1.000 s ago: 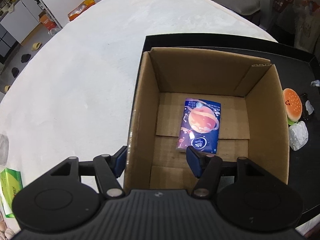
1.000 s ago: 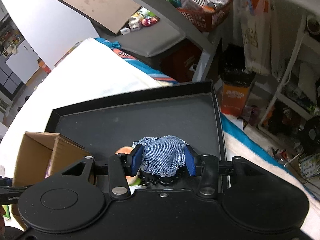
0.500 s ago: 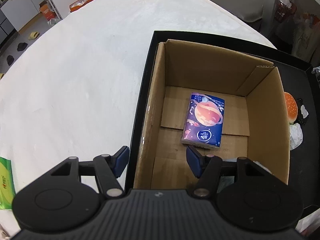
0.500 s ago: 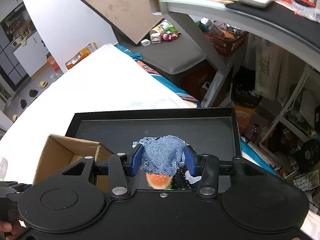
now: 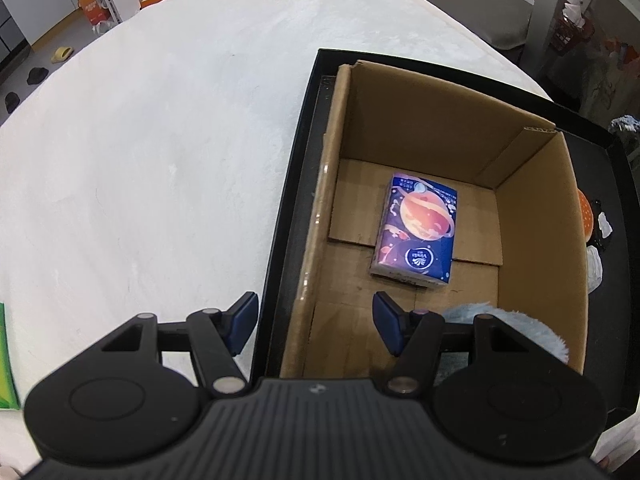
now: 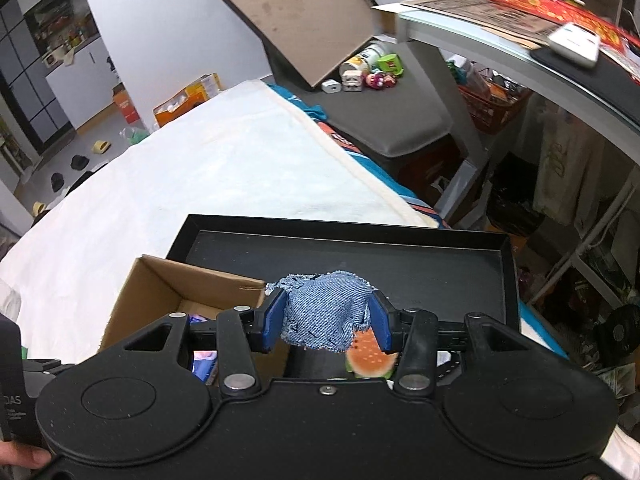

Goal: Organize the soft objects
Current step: 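Lift the denim fabric item with the right gripper and carry it over the box, then open the right gripper to drop the denim item into the box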

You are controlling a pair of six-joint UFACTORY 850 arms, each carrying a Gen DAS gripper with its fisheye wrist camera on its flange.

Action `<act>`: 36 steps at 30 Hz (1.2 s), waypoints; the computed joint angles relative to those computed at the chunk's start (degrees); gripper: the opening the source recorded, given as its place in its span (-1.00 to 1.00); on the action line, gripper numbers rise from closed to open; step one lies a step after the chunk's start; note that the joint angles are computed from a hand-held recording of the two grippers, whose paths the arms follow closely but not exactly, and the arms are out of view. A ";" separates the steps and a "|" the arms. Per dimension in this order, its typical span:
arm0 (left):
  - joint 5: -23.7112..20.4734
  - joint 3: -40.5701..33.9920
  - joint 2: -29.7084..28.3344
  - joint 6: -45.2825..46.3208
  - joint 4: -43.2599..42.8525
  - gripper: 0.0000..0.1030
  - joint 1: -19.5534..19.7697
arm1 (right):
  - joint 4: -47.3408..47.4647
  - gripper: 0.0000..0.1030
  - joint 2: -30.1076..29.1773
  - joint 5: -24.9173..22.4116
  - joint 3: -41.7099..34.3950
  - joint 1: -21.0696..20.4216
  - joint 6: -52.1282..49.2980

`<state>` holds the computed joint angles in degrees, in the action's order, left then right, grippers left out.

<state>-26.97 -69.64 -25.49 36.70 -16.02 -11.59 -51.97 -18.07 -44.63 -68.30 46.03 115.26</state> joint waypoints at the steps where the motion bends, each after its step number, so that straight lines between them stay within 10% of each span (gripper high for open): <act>1: -0.07 -0.10 -0.08 0.20 -0.41 0.19 0.08 | 0.23 -0.14 -0.38 -0.12 -0.58 0.03 -0.50; 25: -2.51 -0.61 -1.05 11.86 -12.98 0.10 3.81 | 6.81 -0.14 -10.47 -1.54 -13.97 -0.16 -13.26; 36: -2.30 -0.41 -0.70 14.48 -16.11 -0.35 5.07 | 9.90 -0.14 -14.23 -1.61 -18.76 -0.59 -18.49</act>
<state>-29.27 -70.05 -26.19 51.19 -32.13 -6.52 -42.06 -32.30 -46.23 -87.06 45.43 96.77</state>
